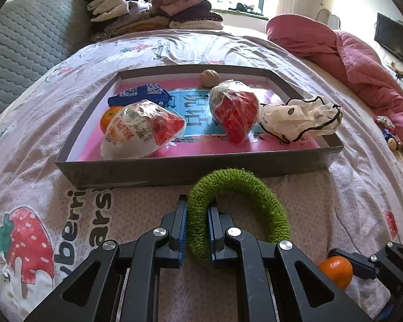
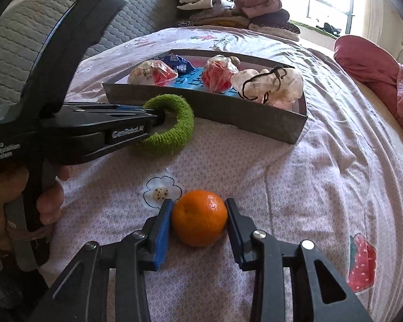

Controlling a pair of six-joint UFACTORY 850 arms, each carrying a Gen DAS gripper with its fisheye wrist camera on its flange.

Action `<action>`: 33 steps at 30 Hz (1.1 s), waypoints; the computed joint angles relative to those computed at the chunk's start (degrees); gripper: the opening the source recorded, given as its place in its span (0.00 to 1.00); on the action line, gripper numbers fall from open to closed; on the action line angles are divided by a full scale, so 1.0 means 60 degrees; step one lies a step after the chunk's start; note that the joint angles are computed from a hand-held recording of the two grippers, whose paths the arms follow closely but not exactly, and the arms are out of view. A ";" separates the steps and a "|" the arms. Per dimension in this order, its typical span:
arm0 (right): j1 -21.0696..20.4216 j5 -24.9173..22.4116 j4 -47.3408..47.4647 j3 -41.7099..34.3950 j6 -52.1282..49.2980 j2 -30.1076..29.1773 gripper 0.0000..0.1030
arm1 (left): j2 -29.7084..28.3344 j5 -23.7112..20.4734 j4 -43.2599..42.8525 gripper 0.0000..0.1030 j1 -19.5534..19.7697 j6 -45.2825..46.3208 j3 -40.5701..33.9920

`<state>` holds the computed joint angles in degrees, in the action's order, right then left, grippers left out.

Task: Organize objects
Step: 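Close left gripper on the green ring while right gripper closes on the mandarin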

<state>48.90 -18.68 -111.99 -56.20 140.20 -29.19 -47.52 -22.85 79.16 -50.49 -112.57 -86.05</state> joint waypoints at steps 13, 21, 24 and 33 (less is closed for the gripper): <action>0.0127 -0.1205 -0.1579 0.0471 0.1791 0.0491 0.37 | 0.0959 -0.0274 0.1755 0.12 -0.0133 -0.1925 0.1020; 0.0205 -0.2154 -0.1652 0.0585 0.1761 0.0774 0.37 | 0.1385 -0.1037 0.2171 0.12 -0.0382 -0.2127 0.1305; 0.0284 -0.2605 -0.1369 0.0536 0.1436 0.0810 0.37 | 0.1499 -0.1179 0.2254 0.12 -0.0435 -0.2245 0.1358; 0.0412 -0.3545 -0.1312 0.0448 0.1417 0.1111 0.37 | 0.1886 -0.1368 0.3058 0.12 -0.0472 -0.2950 0.1677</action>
<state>51.37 -39.95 -119.87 -53.51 148.70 -22.53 -36.20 -31.06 97.51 -53.32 -130.27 -75.99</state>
